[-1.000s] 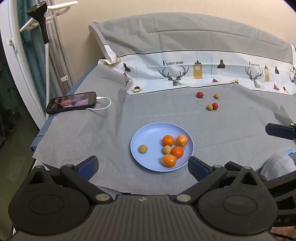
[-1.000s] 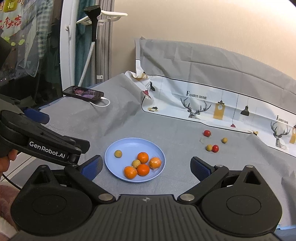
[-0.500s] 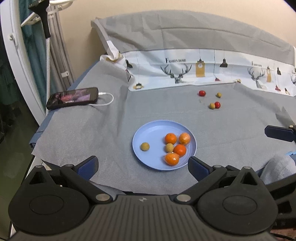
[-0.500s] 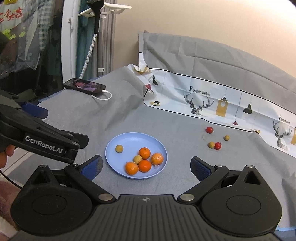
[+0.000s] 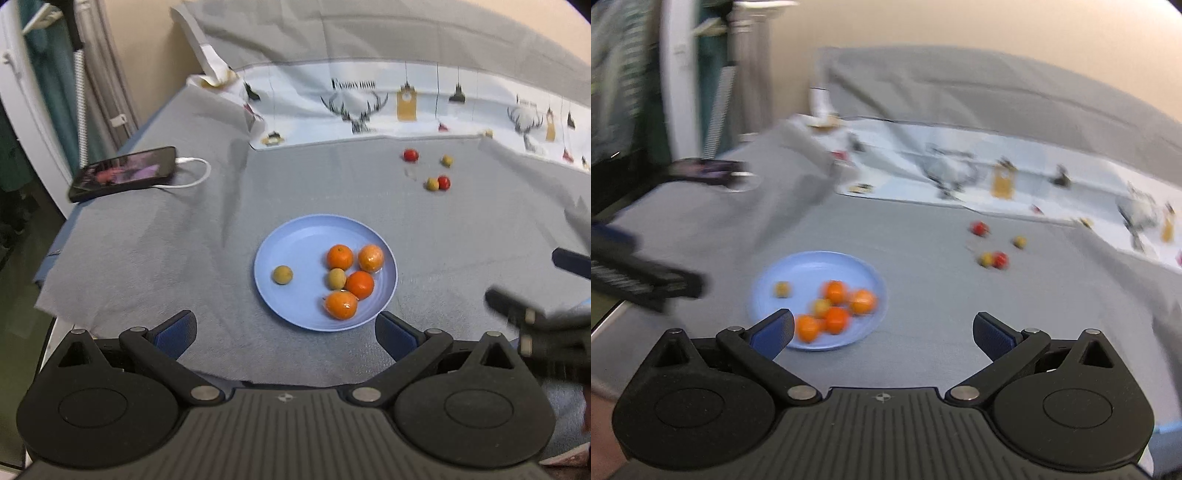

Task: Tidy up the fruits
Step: 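Grasp a small yellow fruit with the left tool while the right tool grasps a red cherry tomato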

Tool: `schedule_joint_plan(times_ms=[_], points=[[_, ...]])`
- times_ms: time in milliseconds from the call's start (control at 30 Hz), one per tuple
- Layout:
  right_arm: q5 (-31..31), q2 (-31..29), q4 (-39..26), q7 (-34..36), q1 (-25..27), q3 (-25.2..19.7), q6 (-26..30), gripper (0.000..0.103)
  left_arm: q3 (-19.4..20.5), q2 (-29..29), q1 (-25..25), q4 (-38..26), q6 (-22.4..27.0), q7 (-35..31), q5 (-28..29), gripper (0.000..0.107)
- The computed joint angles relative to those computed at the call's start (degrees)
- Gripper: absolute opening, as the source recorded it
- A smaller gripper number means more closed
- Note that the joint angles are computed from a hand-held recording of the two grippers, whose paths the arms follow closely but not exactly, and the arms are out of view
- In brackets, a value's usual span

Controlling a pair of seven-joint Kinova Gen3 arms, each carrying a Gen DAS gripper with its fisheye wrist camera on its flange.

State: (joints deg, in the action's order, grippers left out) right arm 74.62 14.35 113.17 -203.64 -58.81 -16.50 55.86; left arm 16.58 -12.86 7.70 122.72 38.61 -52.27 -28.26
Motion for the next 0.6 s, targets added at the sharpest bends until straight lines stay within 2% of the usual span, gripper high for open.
schedule_joint_plan(times_ms=[133,233,367,500,600], points=[[2.76,4.22,1.46,-5.63,5.7,4.47,-2.81,0.102,0.05,7.35,1.07,-5.68,1.92,0.79,-1.47,0.103],[8.54,10.17,0.5,-8.93,10.83,8.16,-5.64,0.102,-1.3,12.65,3.08,-10.33,3.57,1.63,-2.63,0.103],[14.01,18.6,-5.43,-8.85,18.43,11.8,-10.89,0.102,-3.72,19.82,6.04,-17.32,6.8,2.41,-3.32,0.103],[14.29,25.45,-13.82,-5.47,24.56,14.49,-17.46,0.102,-6.37,26.29,9.17,-24.09,10.1,2.24,-3.77,0.103],[13.31,28.69,-18.9,-2.28,26.72,16.44,-22.56,0.102,-8.32,30.37,10.87,-28.37,11.51,0.66,-3.24,0.103]])
